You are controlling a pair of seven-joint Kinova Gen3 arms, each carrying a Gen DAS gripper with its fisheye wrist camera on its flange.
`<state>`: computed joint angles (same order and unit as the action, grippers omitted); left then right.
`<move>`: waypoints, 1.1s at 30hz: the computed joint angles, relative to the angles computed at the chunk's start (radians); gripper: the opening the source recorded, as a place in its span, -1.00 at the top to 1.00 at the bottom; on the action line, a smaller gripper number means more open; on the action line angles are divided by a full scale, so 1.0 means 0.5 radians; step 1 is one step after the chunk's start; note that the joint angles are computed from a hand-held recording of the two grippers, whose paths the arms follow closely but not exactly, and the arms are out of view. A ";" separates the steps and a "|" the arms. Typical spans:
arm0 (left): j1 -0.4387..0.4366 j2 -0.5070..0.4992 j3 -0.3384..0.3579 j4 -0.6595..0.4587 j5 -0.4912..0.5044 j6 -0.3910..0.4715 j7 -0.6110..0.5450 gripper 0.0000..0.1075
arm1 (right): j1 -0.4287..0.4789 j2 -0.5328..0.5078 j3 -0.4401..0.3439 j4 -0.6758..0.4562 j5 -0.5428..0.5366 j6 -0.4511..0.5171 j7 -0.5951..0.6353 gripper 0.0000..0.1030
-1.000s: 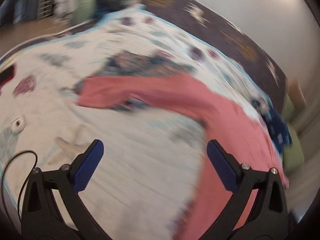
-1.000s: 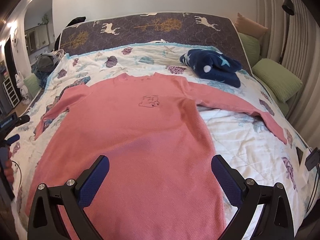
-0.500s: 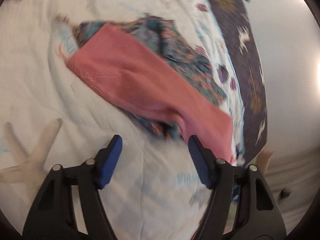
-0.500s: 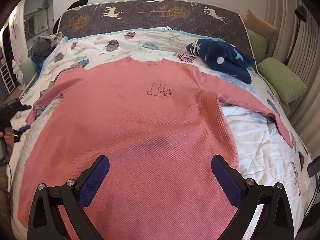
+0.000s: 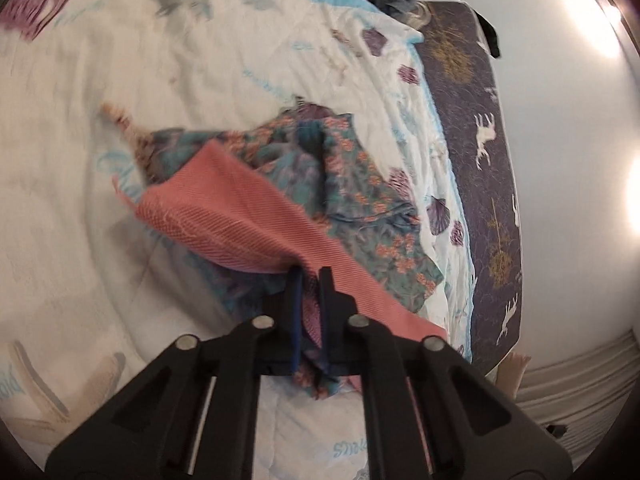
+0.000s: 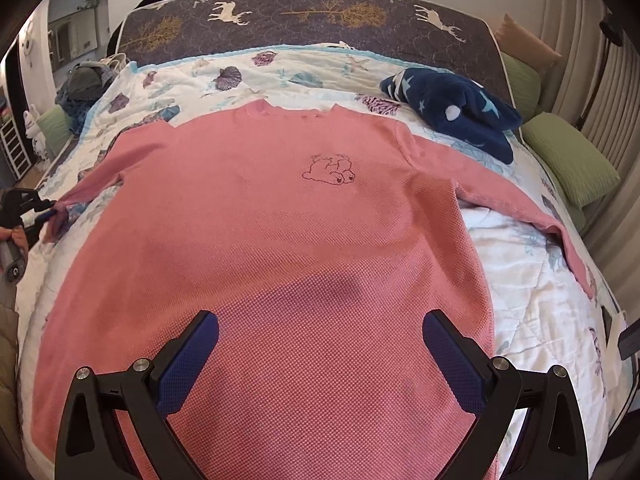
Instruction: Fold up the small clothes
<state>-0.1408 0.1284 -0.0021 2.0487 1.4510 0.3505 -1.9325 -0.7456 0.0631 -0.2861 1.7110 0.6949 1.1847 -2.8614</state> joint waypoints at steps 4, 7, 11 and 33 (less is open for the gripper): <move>0.052 -0.025 -0.034 -0.094 -0.114 0.014 0.025 0.91 | 0.229 -0.002 -0.242 0.004 0.022 -0.007 -0.010 -1.00; 0.294 -0.036 -0.217 -0.239 -0.288 0.027 0.151 0.91 | 0.486 0.002 -0.520 -0.001 0.061 0.016 -0.035 -1.00; 0.595 0.025 -0.302 -0.581 -0.601 0.088 0.332 0.91 | 0.851 -0.025 -0.884 0.024 0.096 0.017 -0.083 -1.00; 1.444 0.148 -0.480 -0.913 -2.122 0.483 1.128 0.06 | 2.446 0.087 -1.330 -0.103 -1.118 -1.030 1.047 -0.18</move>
